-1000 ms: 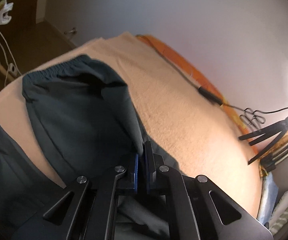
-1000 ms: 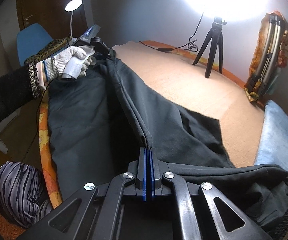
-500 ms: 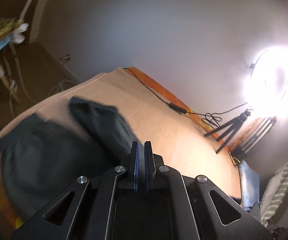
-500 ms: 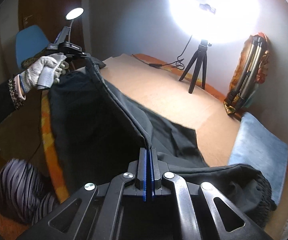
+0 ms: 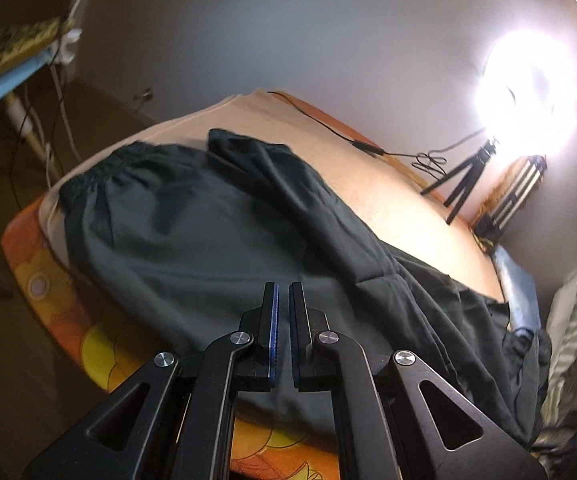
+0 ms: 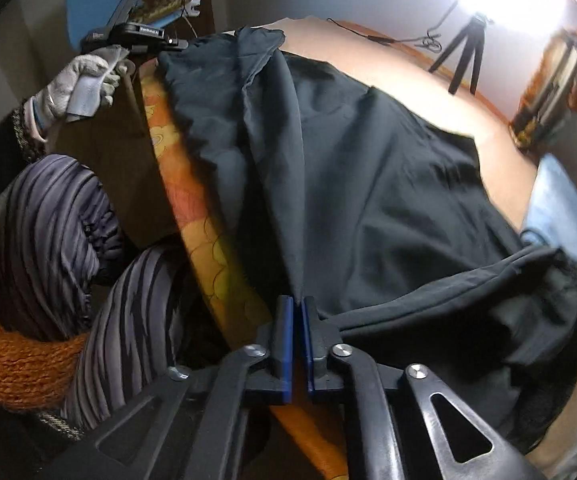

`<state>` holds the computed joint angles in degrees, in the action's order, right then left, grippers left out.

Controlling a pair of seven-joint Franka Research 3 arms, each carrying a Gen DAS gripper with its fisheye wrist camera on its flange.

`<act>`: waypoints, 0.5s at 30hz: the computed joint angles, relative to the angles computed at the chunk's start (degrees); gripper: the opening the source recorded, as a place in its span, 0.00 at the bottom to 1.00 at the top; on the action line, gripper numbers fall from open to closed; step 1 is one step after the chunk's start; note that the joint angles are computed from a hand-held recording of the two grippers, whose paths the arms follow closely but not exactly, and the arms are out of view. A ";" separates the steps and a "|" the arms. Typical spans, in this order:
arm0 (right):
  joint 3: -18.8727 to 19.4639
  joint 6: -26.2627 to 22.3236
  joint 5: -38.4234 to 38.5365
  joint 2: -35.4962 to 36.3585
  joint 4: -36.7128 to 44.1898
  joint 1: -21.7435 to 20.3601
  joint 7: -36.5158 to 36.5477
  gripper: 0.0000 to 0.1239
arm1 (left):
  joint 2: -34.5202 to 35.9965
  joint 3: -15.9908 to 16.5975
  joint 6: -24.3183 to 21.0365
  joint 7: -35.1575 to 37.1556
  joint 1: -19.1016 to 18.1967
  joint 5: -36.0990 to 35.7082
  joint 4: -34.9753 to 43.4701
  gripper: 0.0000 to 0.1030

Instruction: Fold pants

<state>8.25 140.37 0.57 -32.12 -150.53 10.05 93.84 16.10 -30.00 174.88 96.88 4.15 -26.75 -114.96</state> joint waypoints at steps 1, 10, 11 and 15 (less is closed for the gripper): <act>-0.25 0.46 0.31 0.53 1.05 0.06 -0.06 0.35 | 0.04 1.37 -0.73 -0.93 -1.28 1.76 0.58 0.04; -3.17 15.46 6.32 17.60 14.34 0.82 -1.72 0.43 | 6.18 5.44 -5.07 -6.08 -6.07 11.62 12.01 0.39; -4.42 16.98 9.17 21.04 17.05 1.86 -3.52 0.43 | 7.32 5.07 -6.03 -6.20 -5.82 11.69 13.65 0.39; -6.77 20.22 30.89 35.05 30.37 4.51 -17.74 0.43 | 10.94 6.32 -9.56 -8.44 -6.71 13.48 19.19 0.39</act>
